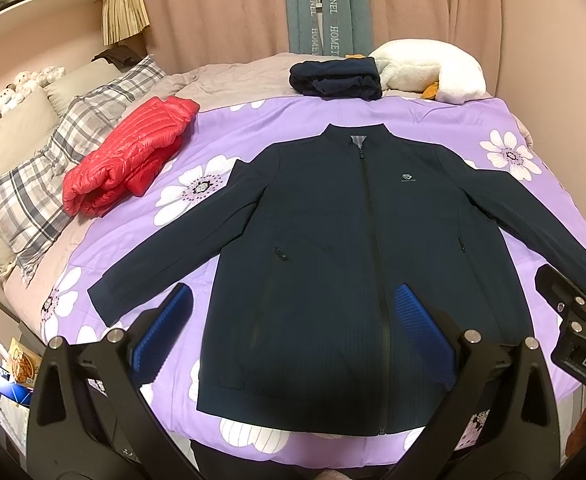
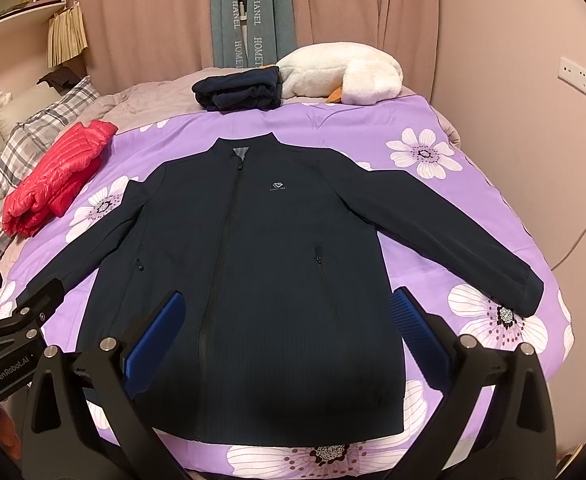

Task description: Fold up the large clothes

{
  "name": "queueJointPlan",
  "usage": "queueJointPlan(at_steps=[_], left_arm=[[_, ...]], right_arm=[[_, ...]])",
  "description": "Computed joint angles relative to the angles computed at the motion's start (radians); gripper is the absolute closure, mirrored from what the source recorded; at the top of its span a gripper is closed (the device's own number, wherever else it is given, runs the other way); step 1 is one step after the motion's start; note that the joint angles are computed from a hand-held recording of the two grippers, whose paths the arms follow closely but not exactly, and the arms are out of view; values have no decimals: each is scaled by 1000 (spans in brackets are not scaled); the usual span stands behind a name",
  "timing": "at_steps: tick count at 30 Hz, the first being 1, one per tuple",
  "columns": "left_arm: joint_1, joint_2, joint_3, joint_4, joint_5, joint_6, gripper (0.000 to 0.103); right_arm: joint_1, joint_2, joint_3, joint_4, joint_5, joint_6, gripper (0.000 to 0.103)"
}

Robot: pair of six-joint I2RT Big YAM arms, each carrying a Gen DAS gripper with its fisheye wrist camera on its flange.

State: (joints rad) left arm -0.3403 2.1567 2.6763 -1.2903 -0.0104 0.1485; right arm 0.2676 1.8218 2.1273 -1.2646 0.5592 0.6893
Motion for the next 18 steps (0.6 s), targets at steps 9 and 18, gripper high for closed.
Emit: queueJointPlan(at_steps=[9, 18], left_arm=[[-1, 4, 5, -2, 3, -9, 2], [53, 84, 117, -66, 277, -73, 2]], right_arm=[[-1, 3, 7, -3, -1, -3, 1], [-16, -63, -137, 209, -79, -81, 1]])
